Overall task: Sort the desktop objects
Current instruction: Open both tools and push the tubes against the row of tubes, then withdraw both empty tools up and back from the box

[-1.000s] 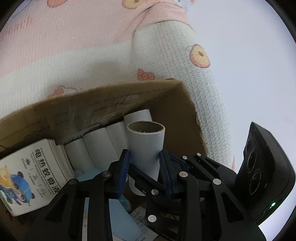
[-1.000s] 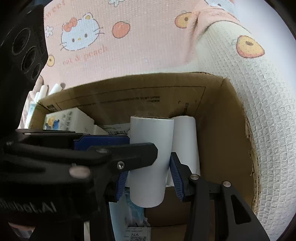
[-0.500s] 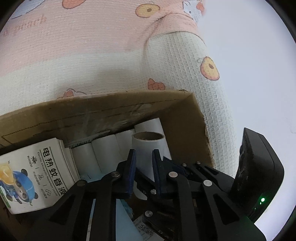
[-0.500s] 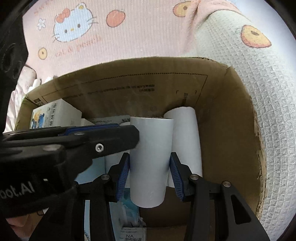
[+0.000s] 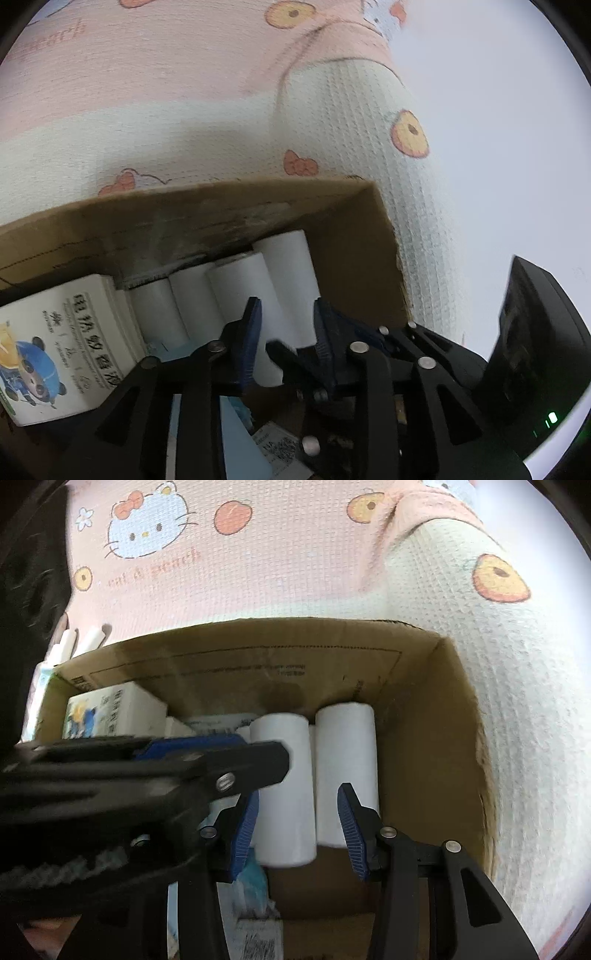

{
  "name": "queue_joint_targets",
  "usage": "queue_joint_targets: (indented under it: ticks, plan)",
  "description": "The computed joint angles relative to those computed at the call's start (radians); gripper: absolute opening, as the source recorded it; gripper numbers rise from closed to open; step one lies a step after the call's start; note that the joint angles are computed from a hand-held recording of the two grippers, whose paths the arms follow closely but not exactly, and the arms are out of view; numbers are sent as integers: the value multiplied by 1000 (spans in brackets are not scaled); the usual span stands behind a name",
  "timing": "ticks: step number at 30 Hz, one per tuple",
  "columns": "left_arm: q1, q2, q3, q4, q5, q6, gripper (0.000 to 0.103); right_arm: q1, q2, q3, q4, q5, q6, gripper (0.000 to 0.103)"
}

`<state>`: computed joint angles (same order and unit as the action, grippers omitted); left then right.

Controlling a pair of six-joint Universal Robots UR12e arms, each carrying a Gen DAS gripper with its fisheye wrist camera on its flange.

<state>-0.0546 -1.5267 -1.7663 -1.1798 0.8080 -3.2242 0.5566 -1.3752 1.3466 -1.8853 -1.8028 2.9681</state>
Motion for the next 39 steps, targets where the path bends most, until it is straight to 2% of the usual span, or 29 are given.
queue_joint_targets:
  ticks: [3, 7, 9, 11, 13, 16, 18, 25, 32, 33, 34, 35, 36, 39]
  plan:
    - [-13, -1, 13, -35, 26, 35, 39, 2, -20, 8, 29, 2, -6, 41]
    - [-36, 5, 20, -48, 96, 100, 39, -2, -55, 41, 93, -10, 49, 41]
    - [-37, 3, 21, -67, 102, 129, 33, -13, -58, 44, 116, -12, 83, 41]
    - [-42, -8, 33, -103, 109, 160, 20, -21, -71, 65, 101, -7, 105, 38]
    - [-40, -11, 33, -107, 108, 161, 17, -27, -77, 74, 103, 18, 101, 31]
    - [-35, -17, 34, -102, 101, 171, 14, -28, -74, 74, 123, 22, 115, 30]
    - [-34, -21, 39, -110, 100, 186, 13, -27, -69, 73, 122, 7, 116, 30]
    - [-26, -34, 54, -118, 106, 216, 14, -43, -43, 33, 162, 29, 146, 30]
    - [-20, -29, 49, -113, 100, 248, 14, -46, -51, 27, 184, 14, 124, 30]
    - [-20, -25, 45, -97, 112, 247, 16, -44, -54, 28, 183, 7, 123, 30]
    - [-22, -21, 41, -77, 130, 246, 25, -41, -59, 30, 182, -3, 122, 30]
    - [-22, -16, 36, -60, 137, 252, 30, -40, -63, 33, 180, -7, 123, 30]
    - [-18, -11, 33, -56, 123, 271, 37, -39, -68, 35, 178, -6, 125, 30]
    - [-6, 7, 23, -39, 97, 322, 47, -34, -86, 43, 175, 0, 135, 30]
